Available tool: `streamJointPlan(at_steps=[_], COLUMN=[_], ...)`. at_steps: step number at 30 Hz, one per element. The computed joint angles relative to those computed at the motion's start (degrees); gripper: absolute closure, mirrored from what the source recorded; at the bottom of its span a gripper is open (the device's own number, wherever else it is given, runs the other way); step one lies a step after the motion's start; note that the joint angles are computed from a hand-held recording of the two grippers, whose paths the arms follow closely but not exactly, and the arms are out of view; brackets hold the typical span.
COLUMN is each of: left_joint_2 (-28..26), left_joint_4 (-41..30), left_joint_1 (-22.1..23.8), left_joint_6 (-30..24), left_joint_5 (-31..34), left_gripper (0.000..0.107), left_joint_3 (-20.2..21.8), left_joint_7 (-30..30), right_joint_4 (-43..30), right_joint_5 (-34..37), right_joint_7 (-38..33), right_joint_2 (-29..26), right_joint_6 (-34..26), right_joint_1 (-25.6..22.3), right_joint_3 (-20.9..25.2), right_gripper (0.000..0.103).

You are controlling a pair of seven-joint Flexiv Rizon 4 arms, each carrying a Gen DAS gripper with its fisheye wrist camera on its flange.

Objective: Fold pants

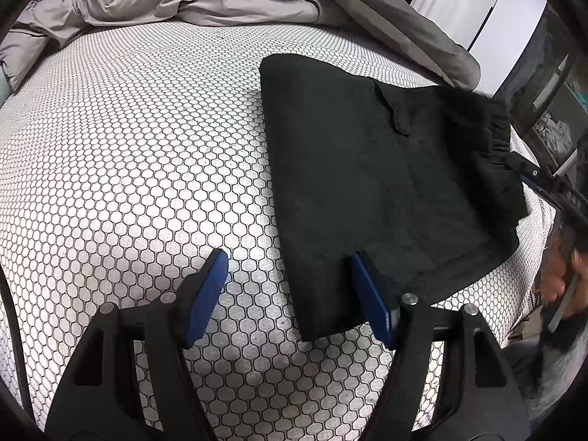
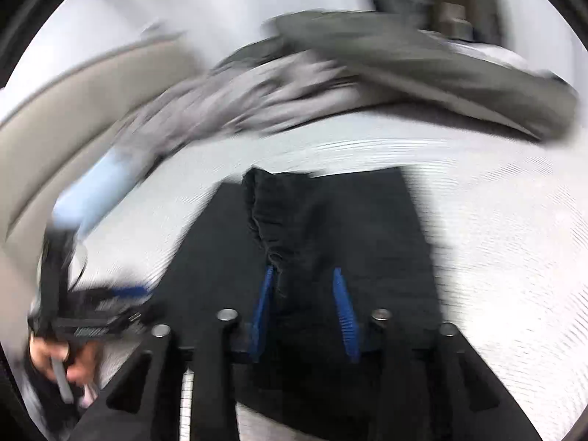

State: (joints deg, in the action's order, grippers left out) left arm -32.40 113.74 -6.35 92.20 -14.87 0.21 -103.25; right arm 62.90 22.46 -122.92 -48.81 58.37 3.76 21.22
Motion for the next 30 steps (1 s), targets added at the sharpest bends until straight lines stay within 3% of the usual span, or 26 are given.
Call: streamJointPlan(at_steps=[2, 4, 8, 12, 15, 19, 20, 22, 27, 30], left_joint_2=[0.43, 1.0, 1.41, 0.34, -0.71, -2.01, -2.16, -2.12, -1.18, -0.56], left_joint_4=[0.14, 0.59, 1.37, -0.2, -2.17, -4.11, -4.39, -4.5, -3.3, -2.55], left_joint_1=[-0.92, -2.15, -1.94, -3.41, -5.88, -6.32, -6.37, -6.56, -5.32, -4.67], left_joint_6=[0.15, 1.11, 3.98, 2.58, -0.13, -1.81, -2.05, -2.27, -1.34, -1.6], left_joint_5=[-0.05, -0.06, -0.53, -1.09, -0.51, 1.08, 1.41, 1.97, 2.57, 2.67], left_gripper=[0.04, 0.04, 0.04, 0.04, 0.04, 0.04, 0.04, 0.04, 0.04, 0.04], left_joint_3=[1.14, 2.69, 2.43, 3.83, 6.48, 6.76, 6.82, 7.02, 5.8, 5.37], left_joint_7=[-0.78, -2.1, -3.48, -4.41, -5.16, -5.19, -5.25, -5.62, -5.77, -5.47], right_joint_4=[-4.91, -10.88, -16.78, -21.68, -19.29, -18.34, -17.23, -14.46, -14.91, -14.53], right_joint_5=[0.47, 2.71, 6.96, 11.09, 11.96, 14.42, 14.28, 13.15, 14.6, 13.01], right_joint_7=[5.58, 8.59, 6.48, 4.51, 2.97, 0.61, -0.2, -2.26, -2.46, -1.93], right_joint_2=[-2.49, -5.46, -8.09, -10.25, -8.68, -7.69, -6.97, -5.52, -5.07, -4.49], right_joint_6=[-2.88, -9.12, -19.61, -32.88, -32.53, -32.97, -31.72, -27.91, -30.17, -30.56], right_joint_1=[-1.57, -4.88, -8.79, -10.44, -8.64, -8.43, -7.84, -6.35, -7.45, -6.34], right_joint_3=[-1.86, -0.6, 1.33, 2.59, 0.25, 0.0, -0.61, -2.05, -0.62, -2.34], right_gripper=[0.057, 0.057, 0.057, 0.057, 0.057, 0.058, 0.06, 0.095, 0.098, 0.098])
